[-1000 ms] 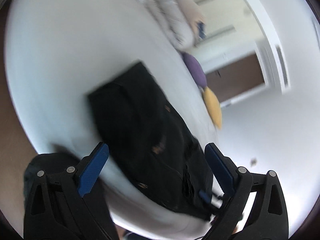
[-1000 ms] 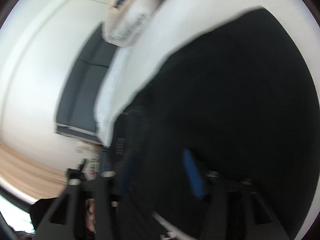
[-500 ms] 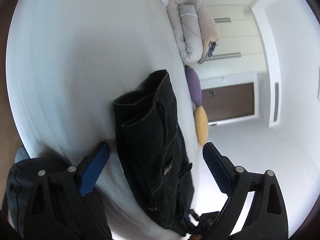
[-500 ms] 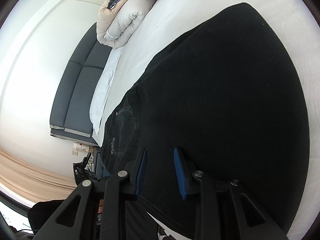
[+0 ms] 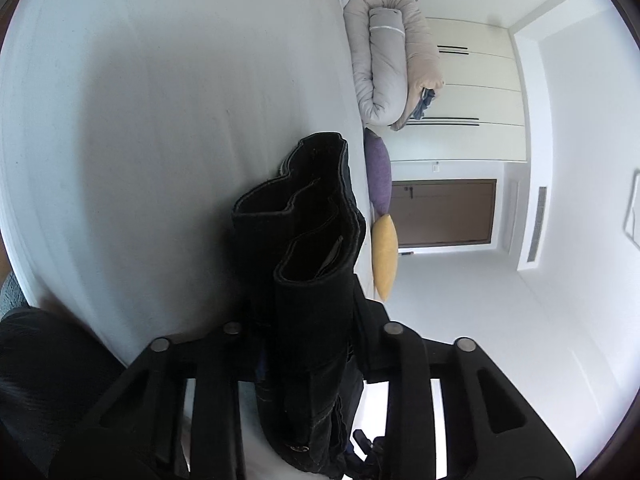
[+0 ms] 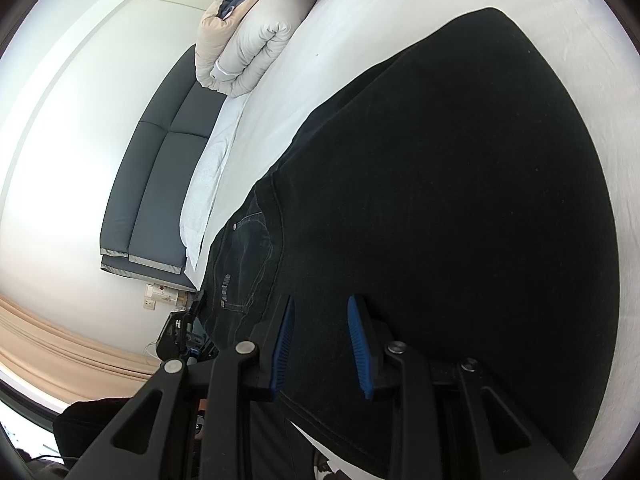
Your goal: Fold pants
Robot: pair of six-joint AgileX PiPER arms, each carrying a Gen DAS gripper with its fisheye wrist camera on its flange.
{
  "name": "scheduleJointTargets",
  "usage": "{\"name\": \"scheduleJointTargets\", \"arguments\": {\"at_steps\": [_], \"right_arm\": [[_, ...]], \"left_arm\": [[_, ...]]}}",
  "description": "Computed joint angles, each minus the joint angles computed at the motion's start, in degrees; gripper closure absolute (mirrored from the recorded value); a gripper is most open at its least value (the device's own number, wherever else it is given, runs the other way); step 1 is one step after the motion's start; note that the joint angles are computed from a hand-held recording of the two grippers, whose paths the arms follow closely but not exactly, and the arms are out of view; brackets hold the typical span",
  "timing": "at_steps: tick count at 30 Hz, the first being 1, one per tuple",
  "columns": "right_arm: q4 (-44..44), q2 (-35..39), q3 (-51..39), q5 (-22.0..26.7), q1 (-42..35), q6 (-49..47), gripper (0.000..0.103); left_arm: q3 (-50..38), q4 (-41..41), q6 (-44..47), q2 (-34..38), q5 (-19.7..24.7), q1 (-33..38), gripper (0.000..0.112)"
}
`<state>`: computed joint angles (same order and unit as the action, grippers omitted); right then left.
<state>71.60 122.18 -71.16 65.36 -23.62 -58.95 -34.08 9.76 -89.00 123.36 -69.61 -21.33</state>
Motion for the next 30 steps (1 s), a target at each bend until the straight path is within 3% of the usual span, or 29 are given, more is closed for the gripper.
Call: {"name": "scheduleJointTargets", "arguments": {"at_steps": [3,6,10,13,19,21,22,23,30], "right_arm": [[-1.4,-0.9,-0.2,-0.2,0.2,1.6,0.072],[-2.9,-2.7,-1.1,-0.5,1.7,3.5,0.068],[-5.8,-3.8,-5.3,-1.5,5.9,8.1,0.069],[-7.0,-2.0,-11.1,-0.9,10.0,11.8,0.078],[-14.7,6.9,-28.2,-0.3,17.6,24.2,0.082],[-18.2,9.6,-32.4,-0.9,19.0,28.6,0.083],[-20.4,10.8,-34.1,-1.3,19.6,31.1,0.088],[-22.0,12.1,-35.4,-2.0,19.9,33.1,0.103],[-19.0,12.1,-30.6,-5.9,18.3,27.7,0.103]], "left_arm": [[0.2,-0.6,2.1,-1.6,2.2,-0.3,0.093],[-0.1,-3.1,6.6,-5.9,8.8,-1.8,0.094],[-2.6,-10.4,19.2,-13.8,23.3,-6.1,0.095],[-5.1,-17.6,29.7,-17.8,31.3,-9.4,0.095],[-9.9,-23.8,39.3,-20.0,39.0,-11.1,0.095],[-9.6,-24.6,39.9,-20.7,39.1,-11.7,0.095],[-9.9,-25.4,40.6,-20.8,39.6,-11.9,0.095],[-10.4,-25.4,40.8,-20.8,40.0,-11.8,0.095],[-15.6,-34.5,53.3,-21.8,45.0,-14.2,0.095]]}}
